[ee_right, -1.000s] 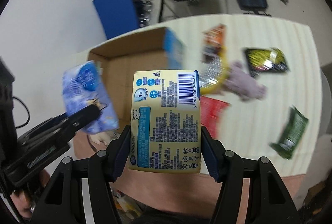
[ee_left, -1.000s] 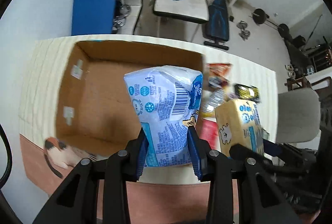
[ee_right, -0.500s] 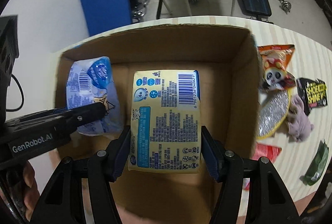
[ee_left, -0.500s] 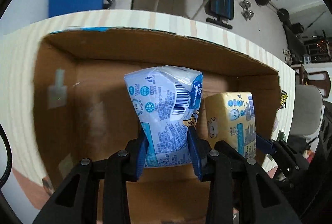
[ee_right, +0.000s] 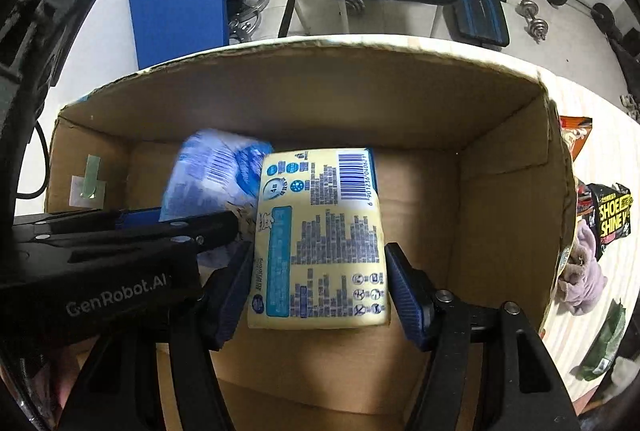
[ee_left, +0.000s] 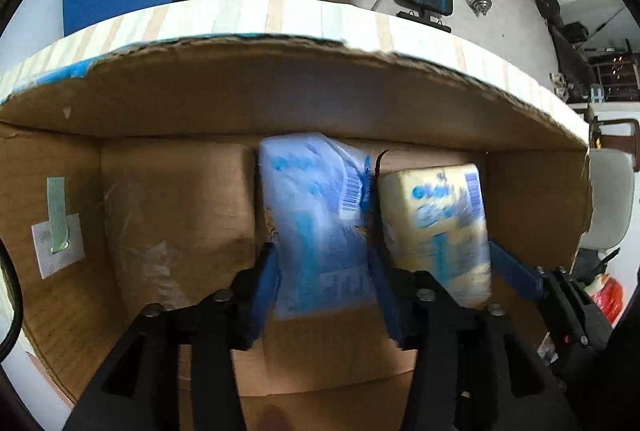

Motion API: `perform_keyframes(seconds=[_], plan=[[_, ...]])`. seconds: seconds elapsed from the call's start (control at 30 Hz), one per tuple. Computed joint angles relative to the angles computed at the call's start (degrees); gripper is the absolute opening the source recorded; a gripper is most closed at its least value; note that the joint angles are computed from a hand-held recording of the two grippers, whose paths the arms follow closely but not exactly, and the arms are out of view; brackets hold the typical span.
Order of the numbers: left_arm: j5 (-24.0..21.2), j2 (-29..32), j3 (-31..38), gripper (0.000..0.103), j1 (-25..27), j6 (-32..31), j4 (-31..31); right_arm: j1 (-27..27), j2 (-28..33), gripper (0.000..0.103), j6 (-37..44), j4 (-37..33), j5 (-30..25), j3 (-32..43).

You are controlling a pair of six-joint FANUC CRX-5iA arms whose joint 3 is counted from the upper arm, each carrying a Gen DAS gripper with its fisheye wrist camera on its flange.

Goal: Organize soft objects
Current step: 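Carry both milk packs into the cardboard box and open both grippers, then grasp the lilac sock with left gripper while right gripper grasps green pouch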

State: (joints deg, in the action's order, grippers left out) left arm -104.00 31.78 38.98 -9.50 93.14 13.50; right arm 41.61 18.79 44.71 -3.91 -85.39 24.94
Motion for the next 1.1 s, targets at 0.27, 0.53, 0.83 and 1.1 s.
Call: perform_keyframes(seconds=[0.27,0.53,0.83,1.1], plan=[[-2.19,-1.98,1.06,0.096,-0.63,-2.81,-5.61,1.45,-0.39,0.093,-0.86,1.35,-2.6,0.48],[2.04,-11.94,-7.96,0.099,1.35,-4.27,-7.48,3.53,-3.43,0.103,-4.65,-0.52,-3.64,-1.23],[8.01,-26.26,-17.13,0.099,1.1,-3.82,-12.15,9.78,-10.27,0.103,-11.2,4.17,-5.18,-5.8],[8.89,-32.95,-16.74,0.099,-1.37,0.37,-14.48,15.38,-16.24,0.103,-14.46,9.53,-7.0,-7.87]])
